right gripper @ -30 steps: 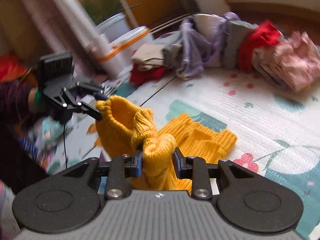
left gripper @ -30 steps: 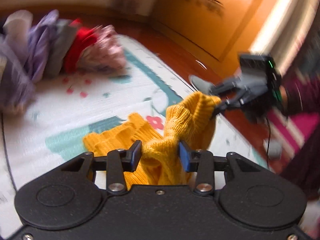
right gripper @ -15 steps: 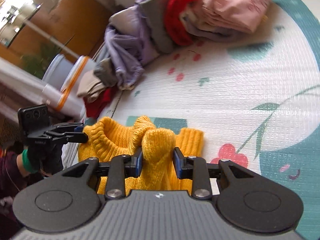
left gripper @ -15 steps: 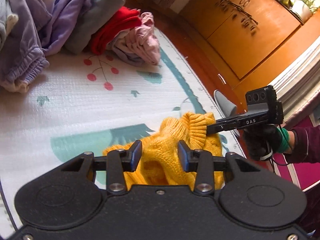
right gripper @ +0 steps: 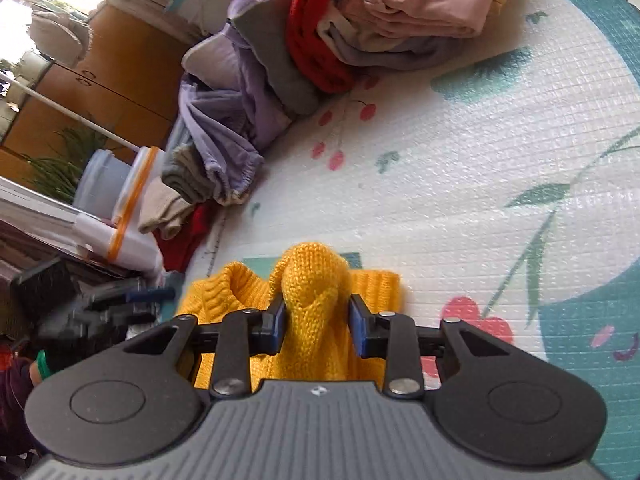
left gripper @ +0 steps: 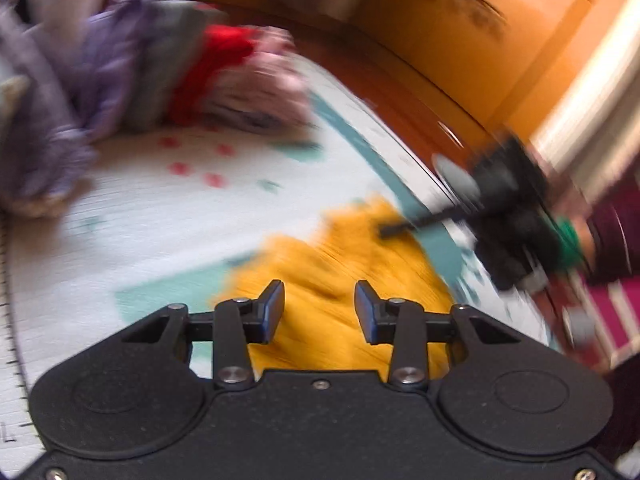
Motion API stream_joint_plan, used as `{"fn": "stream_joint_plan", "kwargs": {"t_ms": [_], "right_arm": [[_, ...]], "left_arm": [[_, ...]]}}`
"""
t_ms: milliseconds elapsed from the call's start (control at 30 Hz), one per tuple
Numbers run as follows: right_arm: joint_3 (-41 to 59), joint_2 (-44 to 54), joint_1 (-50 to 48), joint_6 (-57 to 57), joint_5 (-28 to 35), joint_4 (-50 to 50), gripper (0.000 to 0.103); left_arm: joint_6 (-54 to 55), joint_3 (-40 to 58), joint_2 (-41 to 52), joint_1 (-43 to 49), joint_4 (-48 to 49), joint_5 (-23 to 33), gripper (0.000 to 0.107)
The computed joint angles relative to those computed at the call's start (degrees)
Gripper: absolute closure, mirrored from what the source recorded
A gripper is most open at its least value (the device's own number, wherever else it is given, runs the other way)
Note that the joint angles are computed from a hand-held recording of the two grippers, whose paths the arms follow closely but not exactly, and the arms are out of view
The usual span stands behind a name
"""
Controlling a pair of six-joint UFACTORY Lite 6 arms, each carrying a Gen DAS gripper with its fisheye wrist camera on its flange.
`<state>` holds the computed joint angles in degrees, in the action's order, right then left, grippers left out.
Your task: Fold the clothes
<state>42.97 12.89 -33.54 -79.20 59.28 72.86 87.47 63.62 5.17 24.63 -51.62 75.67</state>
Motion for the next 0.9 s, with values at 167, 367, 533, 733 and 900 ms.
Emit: {"fn": "stream_joint_plan", "kwargs": {"t_ms": [167, 367, 533, 733, 900], "right_arm": [[-1.55, -1.67, 2.90, -0.80, -5.11, 3.23, 0.069], [-7.78, -12.34, 3.51, -6.21, -11.86, 3.83, 0.059], [-17.57, -33.15, 3.54, -20.15, -11.86, 3.99, 0.056], [-19.14, -35.78, 18.15, -29.78, -22.67, 8.50, 0.053], [-14.71, -17.84, 12.11, -29.69, -19.90, 11.24, 0.047]], "left_arm": [[16.85, -15.64, -10.64, -5.16, 0.46, -13.31, 0.068], [24.01, -16.52, -9.61, -3.03, -4.76, -15.08, 0.062], [21.25, -14.99, -12.55, 3.76, -2.41, -7.72, 0.060], [24.37, -20.40, -13.86, 3.05, -2.70, -11.70, 0.060], [28.13, -18.14, -6.83, -1.84, -3.97, -18.79, 0.050]]}}
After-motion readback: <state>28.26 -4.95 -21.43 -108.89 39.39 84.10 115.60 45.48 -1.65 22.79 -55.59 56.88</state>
